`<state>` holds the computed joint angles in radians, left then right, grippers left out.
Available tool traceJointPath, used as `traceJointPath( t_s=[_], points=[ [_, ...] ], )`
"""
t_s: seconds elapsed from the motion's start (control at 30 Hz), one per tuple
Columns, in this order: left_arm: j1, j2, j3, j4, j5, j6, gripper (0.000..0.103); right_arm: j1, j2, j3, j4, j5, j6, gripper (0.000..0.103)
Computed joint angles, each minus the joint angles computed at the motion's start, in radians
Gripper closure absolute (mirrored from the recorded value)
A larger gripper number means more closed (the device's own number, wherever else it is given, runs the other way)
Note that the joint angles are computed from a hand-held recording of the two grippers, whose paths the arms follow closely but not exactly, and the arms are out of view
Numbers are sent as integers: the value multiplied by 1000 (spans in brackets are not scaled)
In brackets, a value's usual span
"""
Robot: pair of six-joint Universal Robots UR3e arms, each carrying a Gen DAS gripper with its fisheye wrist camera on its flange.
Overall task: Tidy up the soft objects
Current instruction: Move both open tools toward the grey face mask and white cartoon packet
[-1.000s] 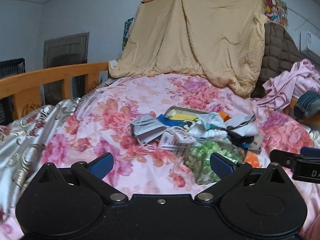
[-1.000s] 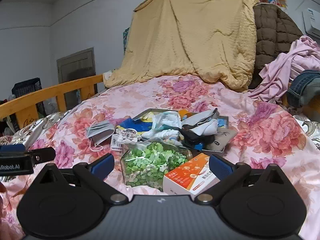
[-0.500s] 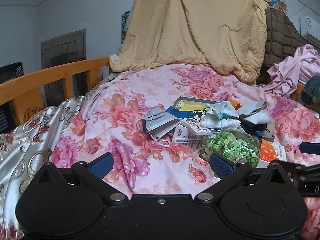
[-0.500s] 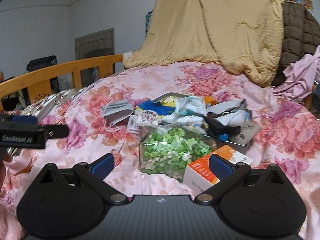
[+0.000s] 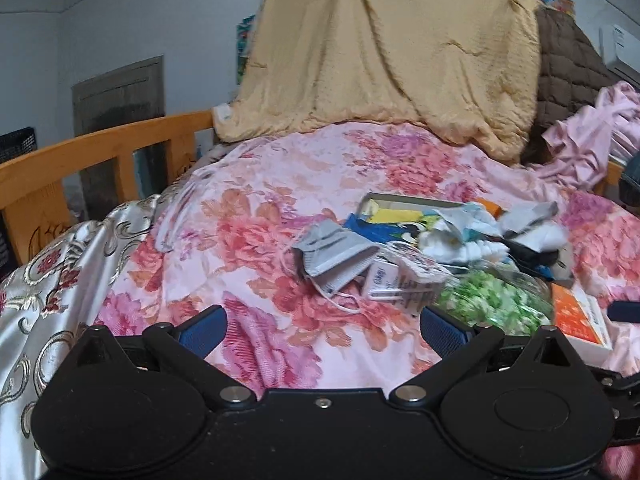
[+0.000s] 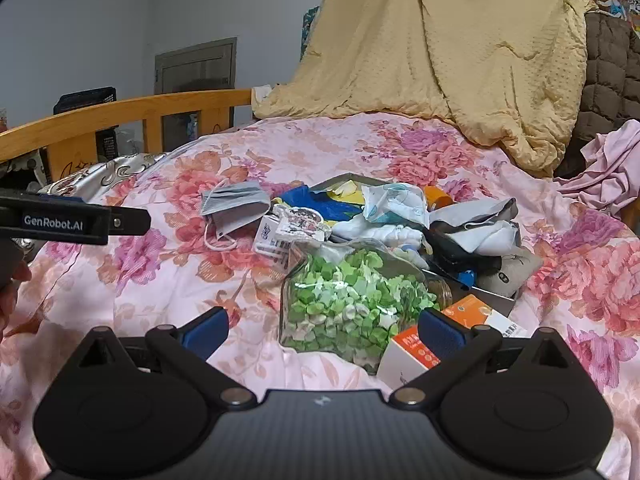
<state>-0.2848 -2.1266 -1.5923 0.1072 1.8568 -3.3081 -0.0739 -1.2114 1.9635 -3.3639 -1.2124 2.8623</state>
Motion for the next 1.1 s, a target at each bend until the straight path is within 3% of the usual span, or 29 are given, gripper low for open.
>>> traceJointPath(
  t_s=[0.5,0.77,1.1],
  points=[
    [58,-104,109,-39,-18,-127,1,43,101,-115,-12,-41,19,0],
    [111,-168,165,-38,-87,-151,1,69,199,-230,-8,-94,29,0],
    [162,-313,392,-25,-225,-90,1,113,366,-429,-23,-105,-35,0]
  ],
)
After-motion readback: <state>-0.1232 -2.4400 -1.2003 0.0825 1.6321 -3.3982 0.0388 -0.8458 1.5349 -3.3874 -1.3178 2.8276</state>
